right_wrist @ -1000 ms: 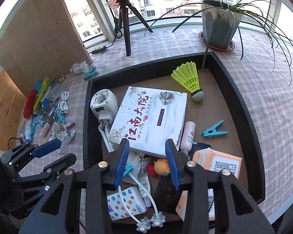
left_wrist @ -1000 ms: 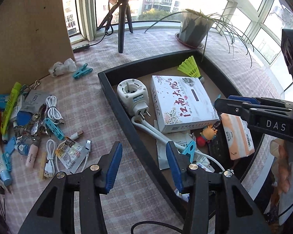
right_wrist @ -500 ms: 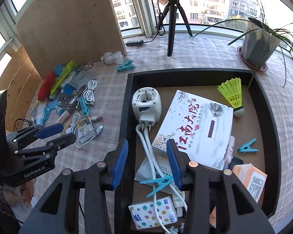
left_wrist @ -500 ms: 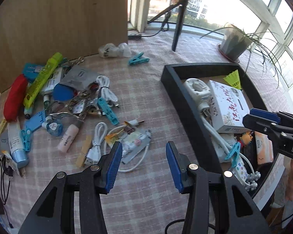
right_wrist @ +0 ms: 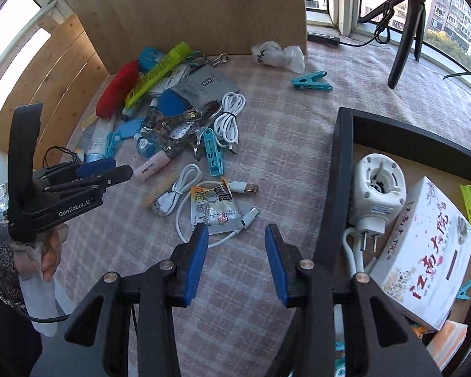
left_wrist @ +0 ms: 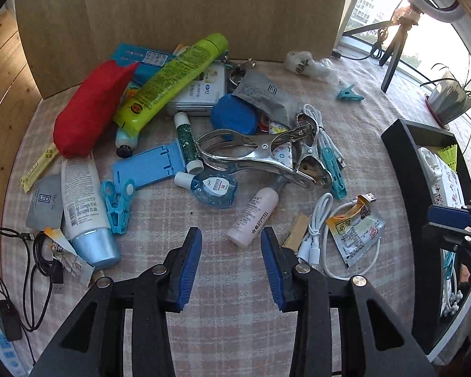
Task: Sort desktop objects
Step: 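Move both grippers back over the pile toward the white bottle and orange sachet, then grasp the white bottle with the left gripper while the right gripper grasps the orange sachet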
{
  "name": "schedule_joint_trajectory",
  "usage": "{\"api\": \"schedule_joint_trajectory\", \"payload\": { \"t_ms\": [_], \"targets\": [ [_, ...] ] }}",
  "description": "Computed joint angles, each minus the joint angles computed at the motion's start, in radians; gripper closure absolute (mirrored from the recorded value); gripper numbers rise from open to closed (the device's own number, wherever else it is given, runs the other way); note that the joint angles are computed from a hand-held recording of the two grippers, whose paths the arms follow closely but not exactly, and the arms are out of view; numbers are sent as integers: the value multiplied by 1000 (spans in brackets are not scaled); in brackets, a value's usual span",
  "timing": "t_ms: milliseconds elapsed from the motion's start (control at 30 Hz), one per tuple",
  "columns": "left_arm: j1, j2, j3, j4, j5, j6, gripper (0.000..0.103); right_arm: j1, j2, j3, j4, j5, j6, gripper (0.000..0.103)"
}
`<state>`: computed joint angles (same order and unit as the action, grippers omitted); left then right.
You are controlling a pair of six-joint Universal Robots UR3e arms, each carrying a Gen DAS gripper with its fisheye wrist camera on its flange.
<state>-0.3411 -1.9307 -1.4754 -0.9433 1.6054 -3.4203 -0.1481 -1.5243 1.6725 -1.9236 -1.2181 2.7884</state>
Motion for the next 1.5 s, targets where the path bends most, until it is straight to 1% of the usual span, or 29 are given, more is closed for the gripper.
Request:
{"api": "schedule_joint_trajectory", "payload": {
  "t_ms": [200,433,700,833,900,1033,1133,1167,1267,1333,1500],
  "targets": [
    [14,-51,39,-15,-9,40,67,65,160,-123,-6,-53,25,66],
    [18,-103,84,-33,-24,67,67,89,257,-200,31,-67,23,66],
    [22,-153,133,-58,-42,89,67,104,290,-208,43,-70,9,66],
    [1,-213,222,-92,-37,106,69,120,292,-196,16,-84,7,67],
    [-12,-239,264,-113,-33,114,69,124,301,-208,36,-81,2,76],
    [-42,-280,335,-150,-22,130,74,126,283,-187,12,-90,-2,79],
    [-64,-301,371,-163,-13,124,77,101,266,-169,11,-65,-3,84],
    [-68,-305,377,-166,-11,120,79,90,257,-163,12,-52,-4,87],
    [-70,-294,365,-165,-21,99,82,52,239,-162,49,-9,-13,92],
    [-78,-276,337,-157,1,84,84,37,227,-159,66,8,-16,94],
    [-85,-237,272,-125,4,71,84,17,185,-129,64,46,1,97]
  ]
}}
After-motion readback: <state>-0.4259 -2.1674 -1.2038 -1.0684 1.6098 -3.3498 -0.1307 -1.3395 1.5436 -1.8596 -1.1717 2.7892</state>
